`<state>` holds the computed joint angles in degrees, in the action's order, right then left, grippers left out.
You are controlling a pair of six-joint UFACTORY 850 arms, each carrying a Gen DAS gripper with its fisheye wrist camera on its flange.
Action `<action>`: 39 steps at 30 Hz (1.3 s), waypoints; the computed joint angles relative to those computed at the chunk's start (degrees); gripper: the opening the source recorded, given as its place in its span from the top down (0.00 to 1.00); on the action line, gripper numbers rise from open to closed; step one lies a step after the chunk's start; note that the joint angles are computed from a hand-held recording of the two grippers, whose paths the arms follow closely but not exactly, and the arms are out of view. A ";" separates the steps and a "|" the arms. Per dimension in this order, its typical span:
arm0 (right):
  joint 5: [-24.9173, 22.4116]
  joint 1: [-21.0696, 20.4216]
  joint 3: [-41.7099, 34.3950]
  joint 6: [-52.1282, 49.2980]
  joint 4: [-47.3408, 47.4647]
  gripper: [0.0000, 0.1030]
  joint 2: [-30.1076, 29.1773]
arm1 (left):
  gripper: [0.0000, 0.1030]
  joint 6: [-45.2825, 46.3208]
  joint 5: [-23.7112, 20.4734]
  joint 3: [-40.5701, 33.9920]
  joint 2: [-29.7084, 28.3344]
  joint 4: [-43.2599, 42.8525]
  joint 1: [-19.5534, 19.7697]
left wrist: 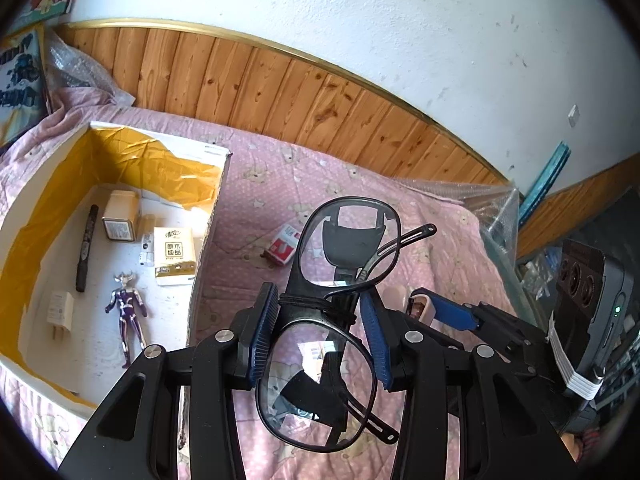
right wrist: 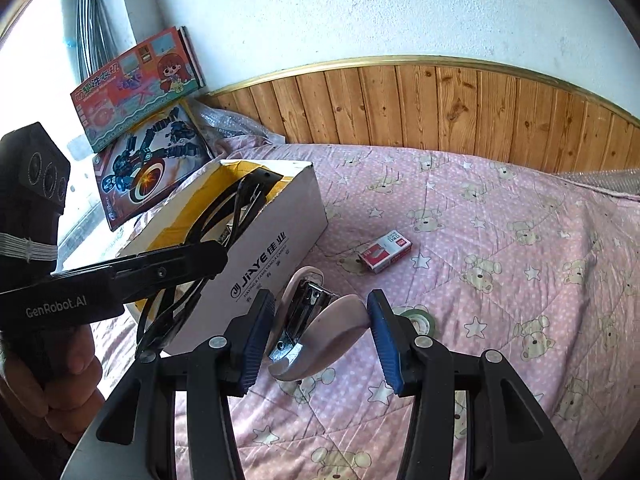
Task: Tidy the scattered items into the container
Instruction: 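Carry the glasses in the left tool and the stapler in the right tool over the box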
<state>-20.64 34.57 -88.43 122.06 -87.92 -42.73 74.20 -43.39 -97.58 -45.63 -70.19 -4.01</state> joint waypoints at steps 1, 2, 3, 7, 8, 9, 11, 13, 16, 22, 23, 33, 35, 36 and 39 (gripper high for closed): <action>-0.11 0.05 -0.33 -0.88 0.62 0.52 -0.24 | 0.57 0.24 -0.08 0.08 0.13 -0.28 0.11; -0.02 0.02 -0.65 -1.69 1.39 0.52 -0.49 | 0.57 0.52 -0.21 0.13 0.22 -0.59 0.25; 0.13 -0.03 -0.93 -2.30 2.11 0.52 -0.74 | 0.57 0.75 -0.34 0.18 0.30 -0.85 0.39; 0.64 -0.23 -1.65 -4.17 4.46 0.52 -1.45 | 0.57 0.14 -0.53 -0.24 0.00 -0.48 0.74; 0.64 -0.25 -1.78 -4.49 4.77 0.52 -1.59 | 0.57 -0.12 -0.47 -0.36 -0.09 -0.27 0.77; 0.63 -0.28 -1.91 -4.73 4.97 0.52 -1.71 | 0.57 -0.32 -0.59 -0.51 -0.21 -0.18 0.85; 0.71 -0.36 -2.11 -4.87 4.98 0.52 -1.88 | 0.57 -0.35 -0.74 -0.73 -0.35 -0.27 1.02; 0.75 -0.41 -2.32 -5.17 5.12 0.52 -2.10 | 0.57 -0.46 -1.16 -1.16 -0.63 -0.30 1.23; 1.15 -0.59 -2.80 -5.98 5.82 0.52 -2.66 | 0.57 -0.87 -1.42 -1.70 -1.01 -0.06 1.52; 2.41 -0.59 -4.15 -7.42 6.40 0.52 -3.80 | 0.57 -1.43 -2.08 -2.67 -1.55 -0.39 2.31; 2.43 -0.48 -4.46 -7.85 6.52 0.52 -4.00 | 0.57 -1.49 -2.24 -2.81 -1.62 -0.47 2.46; 2.52 0.44 -9.40 -14.24 12.34 0.52 -6.22 | 0.57 -4.75 -3.00 -5.61 -3.26 0.42 3.86; 2.44 0.76 -10.84 -17.06 14.44 0.52 -6.83 | 0.57 -5.50 -3.21 -6.50 -3.79 0.37 4.20; 2.47 0.91 -11.67 -18.81 15.84 0.52 -7.21 | 0.57 -6.01 -3.25 -6.93 -4.06 0.44 4.36; 2.70 1.32 -14.14 -23.89 20.21 0.52 -8.39 | 0.57 -8.34 -3.34 -8.67 -5.23 0.95 4.83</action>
<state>-17.94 35.89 -102.57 98.17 -67.71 -51.11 65.87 -46.73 -106.25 -50.86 -69.24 0.82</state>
